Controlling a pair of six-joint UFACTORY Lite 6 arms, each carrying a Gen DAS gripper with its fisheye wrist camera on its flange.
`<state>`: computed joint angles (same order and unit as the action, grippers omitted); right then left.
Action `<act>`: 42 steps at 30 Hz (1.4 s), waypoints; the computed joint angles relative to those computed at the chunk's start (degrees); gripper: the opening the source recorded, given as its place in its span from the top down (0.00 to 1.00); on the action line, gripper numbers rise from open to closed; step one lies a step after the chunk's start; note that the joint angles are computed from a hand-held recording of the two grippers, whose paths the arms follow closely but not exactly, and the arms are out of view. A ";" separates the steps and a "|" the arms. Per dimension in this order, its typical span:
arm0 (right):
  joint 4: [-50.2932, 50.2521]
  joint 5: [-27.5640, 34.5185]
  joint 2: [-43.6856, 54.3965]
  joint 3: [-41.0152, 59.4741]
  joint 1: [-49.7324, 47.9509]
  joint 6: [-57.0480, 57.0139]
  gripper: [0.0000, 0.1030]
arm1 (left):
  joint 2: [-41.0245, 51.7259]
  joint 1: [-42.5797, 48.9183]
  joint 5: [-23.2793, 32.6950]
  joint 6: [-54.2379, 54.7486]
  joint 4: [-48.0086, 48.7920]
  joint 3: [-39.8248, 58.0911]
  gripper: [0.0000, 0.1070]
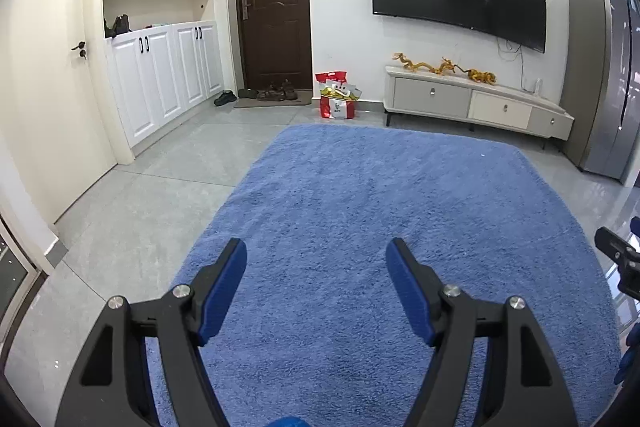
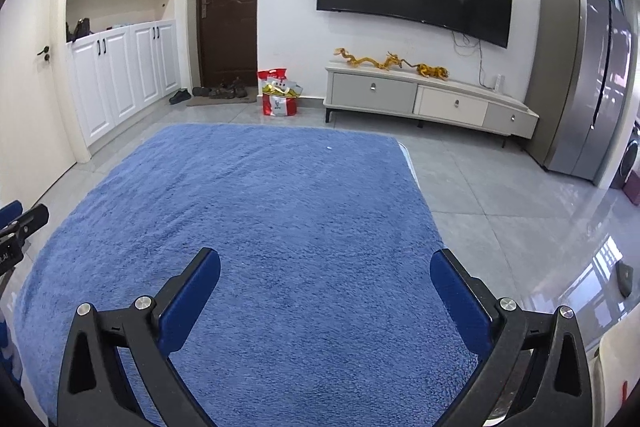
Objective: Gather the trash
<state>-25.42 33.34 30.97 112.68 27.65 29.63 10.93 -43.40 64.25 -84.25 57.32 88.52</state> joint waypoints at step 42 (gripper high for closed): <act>-3.88 -7.24 -5.80 -11.55 -5.03 6.56 0.00 | 5.13 -1.04 0.26 1.99 0.69 6.54 0.34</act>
